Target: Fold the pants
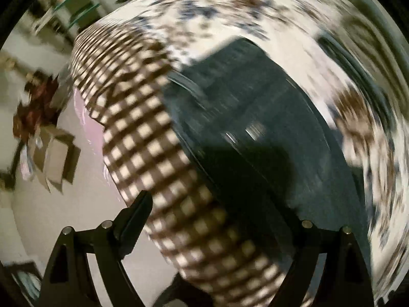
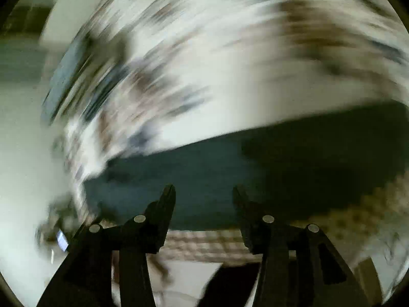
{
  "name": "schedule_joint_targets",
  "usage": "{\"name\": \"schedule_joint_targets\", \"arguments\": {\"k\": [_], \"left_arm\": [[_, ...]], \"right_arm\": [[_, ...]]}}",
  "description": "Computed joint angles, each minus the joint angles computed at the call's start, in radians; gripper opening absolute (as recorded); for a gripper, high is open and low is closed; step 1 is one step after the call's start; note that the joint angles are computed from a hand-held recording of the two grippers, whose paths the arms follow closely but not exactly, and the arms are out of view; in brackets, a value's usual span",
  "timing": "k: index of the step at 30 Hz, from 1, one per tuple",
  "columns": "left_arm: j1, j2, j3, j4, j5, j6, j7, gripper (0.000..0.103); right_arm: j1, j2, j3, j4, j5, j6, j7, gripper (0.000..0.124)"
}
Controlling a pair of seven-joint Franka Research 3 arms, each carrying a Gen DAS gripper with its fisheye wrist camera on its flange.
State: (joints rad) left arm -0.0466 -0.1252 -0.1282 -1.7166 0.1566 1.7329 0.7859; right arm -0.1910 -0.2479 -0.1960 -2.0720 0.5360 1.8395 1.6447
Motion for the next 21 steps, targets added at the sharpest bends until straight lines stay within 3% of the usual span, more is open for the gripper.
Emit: {"name": "schedule_joint_targets", "arguments": {"k": [3, 6, 7, 8, 12, 16, 17, 19, 21], "left_arm": [[0.037, 0.010, 0.036, -0.025, -0.036, 0.058, -0.052, 0.087], [0.065, 0.020, 0.060, -0.066, -0.110, 0.140, -0.071, 0.086], [0.073, 0.015, 0.065, -0.094, -0.136, 0.185, -0.070, 0.071], [0.078, 0.005, 0.070, -0.126, -0.168, 0.239, -0.059, 0.035], [0.077, -0.022, 0.063, -0.167, -0.171, 0.289, 0.033, 0.025], [0.082, -0.075, 0.076, -0.220, -0.197, 0.312, 0.084, 0.019], [0.083, -0.077, 0.080, -0.219, -0.208, 0.309, 0.091, 0.018], [0.086, -0.077, 0.085, -0.215, -0.219, 0.304, 0.103, 0.018], [0.088, -0.069, 0.087, -0.202, -0.226, 0.295, 0.117, 0.018]], "right_arm": [[0.098, 0.219, 0.061, 0.186, 0.130, -0.025, -0.085, 0.049], [0.150, 0.436, 0.130, 0.413, 0.151, -0.065, -0.106, 0.049], [0.163, 0.506, 0.149, 0.495, 0.134, -0.080, -0.103, 0.049], [0.168, 0.577, 0.163, 0.582, 0.118, -0.114, -0.093, 0.049], [0.168, 0.770, 0.211, 0.809, 0.131, -0.193, 0.024, 0.049], [0.167, 0.894, 0.236, 0.935, 0.133, -0.229, 0.176, 0.049], [0.167, 0.910, 0.245, 0.939, 0.138, -0.212, 0.197, 0.039], [0.158, 0.886, 0.255, 0.878, 0.169, -0.133, 0.206, 0.003], [0.164, 0.873, 0.249, 0.868, 0.151, -0.090, 0.224, 0.002]]}}
